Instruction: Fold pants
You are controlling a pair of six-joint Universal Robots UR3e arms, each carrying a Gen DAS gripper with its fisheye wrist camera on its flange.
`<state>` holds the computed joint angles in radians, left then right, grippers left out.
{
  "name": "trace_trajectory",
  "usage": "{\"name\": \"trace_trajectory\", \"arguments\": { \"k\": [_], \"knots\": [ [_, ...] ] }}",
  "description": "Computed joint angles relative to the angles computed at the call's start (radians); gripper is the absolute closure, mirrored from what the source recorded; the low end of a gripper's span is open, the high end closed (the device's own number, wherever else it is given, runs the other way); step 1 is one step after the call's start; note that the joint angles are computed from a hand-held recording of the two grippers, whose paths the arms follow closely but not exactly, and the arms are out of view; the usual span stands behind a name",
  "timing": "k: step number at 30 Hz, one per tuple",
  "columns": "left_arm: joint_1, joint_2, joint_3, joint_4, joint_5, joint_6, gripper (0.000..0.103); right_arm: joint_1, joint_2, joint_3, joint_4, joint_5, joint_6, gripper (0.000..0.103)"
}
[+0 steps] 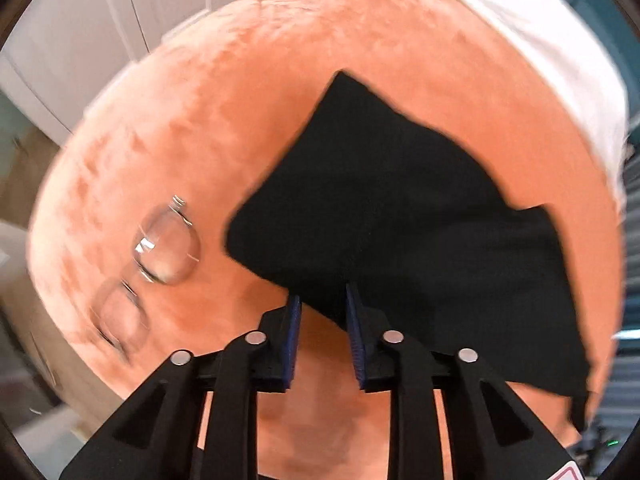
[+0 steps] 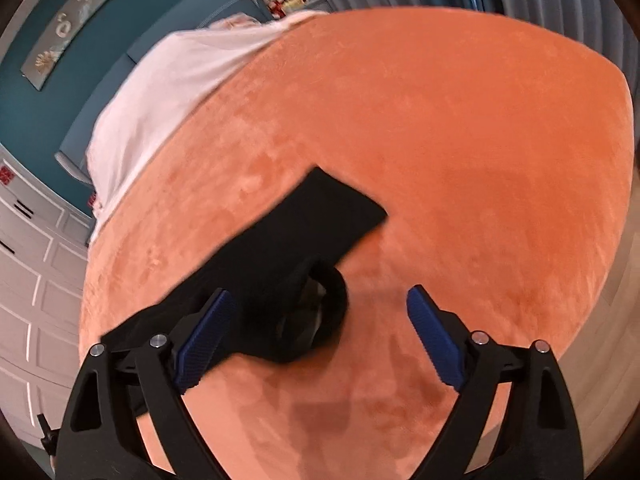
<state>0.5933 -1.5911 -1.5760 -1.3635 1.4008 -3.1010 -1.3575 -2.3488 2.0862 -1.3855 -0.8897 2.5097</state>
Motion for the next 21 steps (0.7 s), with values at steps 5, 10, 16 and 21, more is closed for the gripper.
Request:
{"name": "trace_trajectory", "arguments": {
  "k": [5,10,16,21],
  "knots": [
    [-0.131,-0.072,0.032,0.063,0.117,-0.002,0.057,-0.136,-0.073,-0.06,0.335,0.044,-0.197,0.016],
    [-0.295,0.027,-0.004,0.153,0.314,-0.096,0.03,-0.068,-0.001,0.0,0.127,-0.007,-0.114,0.009],
    [-0.365,0.174,-0.051,0.098,0.248,-0.171,0.028,0.224,0.214,0.137,-0.333,-0.106,0.151,0.017],
    [-0.54,0.098,0.017,0.123,0.323,-0.215,0.028,0.409,0.321,-0.175,-0.352,-0.071,0.158,0.096]
  ]
}}
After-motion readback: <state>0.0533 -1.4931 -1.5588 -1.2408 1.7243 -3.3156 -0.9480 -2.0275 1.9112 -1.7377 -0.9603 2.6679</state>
